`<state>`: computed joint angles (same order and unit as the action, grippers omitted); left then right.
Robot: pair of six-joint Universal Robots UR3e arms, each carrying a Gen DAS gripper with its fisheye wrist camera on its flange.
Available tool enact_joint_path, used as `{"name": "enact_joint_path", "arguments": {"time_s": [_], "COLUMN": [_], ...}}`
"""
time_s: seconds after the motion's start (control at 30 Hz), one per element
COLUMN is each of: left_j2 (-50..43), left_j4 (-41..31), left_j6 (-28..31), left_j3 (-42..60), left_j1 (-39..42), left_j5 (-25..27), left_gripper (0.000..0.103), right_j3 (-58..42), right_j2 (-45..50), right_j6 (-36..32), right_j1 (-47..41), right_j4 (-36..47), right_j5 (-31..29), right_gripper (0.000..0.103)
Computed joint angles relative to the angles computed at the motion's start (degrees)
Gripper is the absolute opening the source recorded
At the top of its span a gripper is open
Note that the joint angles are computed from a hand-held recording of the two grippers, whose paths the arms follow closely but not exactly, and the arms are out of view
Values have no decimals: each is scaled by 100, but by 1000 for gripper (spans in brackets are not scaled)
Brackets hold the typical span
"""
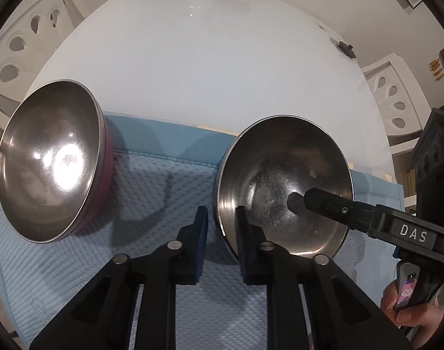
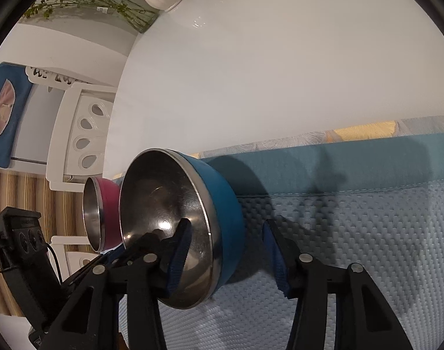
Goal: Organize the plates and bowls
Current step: 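Grasp the blue steel bowl rim with both grippers and lift it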
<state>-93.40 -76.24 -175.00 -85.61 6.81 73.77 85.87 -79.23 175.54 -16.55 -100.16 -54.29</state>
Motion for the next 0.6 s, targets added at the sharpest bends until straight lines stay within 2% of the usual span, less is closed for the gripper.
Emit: {"name": "enact_joint_path", "arguments": {"time_s": [0.1, 0.3, 0.6], "left_j2": [156, 93, -94], "left_j4": [224, 232, 382], "left_j6": [-39, -36, -172], "left_j3": [-152, -80, 24], "left_j1": [10, -20, -161], "left_j5": [-10, 54, 125], "left_gripper": [11, 11, 10], "right_j3": [-24, -3, 136], "right_j2": [-49, -100, -85], "right_j6": [-62, -207, -204], "right_j1": [21, -20, -80], "right_j4": [39, 123, -7], "right_j5": [-77, -122, -113], "right_gripper": [40, 21, 17]}}
